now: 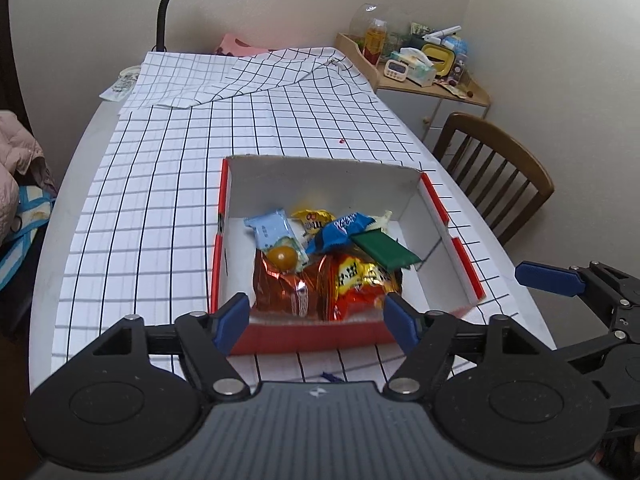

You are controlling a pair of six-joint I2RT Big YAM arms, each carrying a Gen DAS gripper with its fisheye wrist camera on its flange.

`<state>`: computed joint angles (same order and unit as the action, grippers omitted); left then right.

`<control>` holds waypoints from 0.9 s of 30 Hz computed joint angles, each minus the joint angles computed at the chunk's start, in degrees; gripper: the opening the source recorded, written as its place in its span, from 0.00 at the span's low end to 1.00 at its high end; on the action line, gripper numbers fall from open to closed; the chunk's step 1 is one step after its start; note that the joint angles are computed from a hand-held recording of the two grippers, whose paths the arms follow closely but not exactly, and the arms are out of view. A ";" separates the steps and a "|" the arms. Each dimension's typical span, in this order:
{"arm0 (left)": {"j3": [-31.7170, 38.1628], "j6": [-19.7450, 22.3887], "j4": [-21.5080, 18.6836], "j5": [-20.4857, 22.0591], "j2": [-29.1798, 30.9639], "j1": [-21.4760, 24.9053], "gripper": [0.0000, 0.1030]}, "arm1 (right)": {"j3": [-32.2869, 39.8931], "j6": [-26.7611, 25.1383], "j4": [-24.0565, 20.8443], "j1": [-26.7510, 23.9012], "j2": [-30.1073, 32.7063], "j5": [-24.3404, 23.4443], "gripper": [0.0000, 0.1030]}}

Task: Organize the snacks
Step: 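Move both tools back from the box to the last two snacks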

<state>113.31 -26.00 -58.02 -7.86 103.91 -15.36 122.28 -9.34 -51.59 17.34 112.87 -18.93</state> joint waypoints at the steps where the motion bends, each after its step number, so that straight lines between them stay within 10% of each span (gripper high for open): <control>1: -1.46 -0.41 0.58 0.33 -0.93 0.00 0.76 | -1.31 0.04 0.62 0.00 -0.81 -0.20 0.97; 18: -18.37 -3.88 5.81 2.63 -8.79 -0.56 0.88 | -15.17 0.43 4.31 -0.08 -6.59 -0.65 0.97; 27: -21.45 -6.50 2.32 2.81 -6.31 -1.65 0.88 | -16.27 3.28 1.44 0.34 -4.00 3.31 0.96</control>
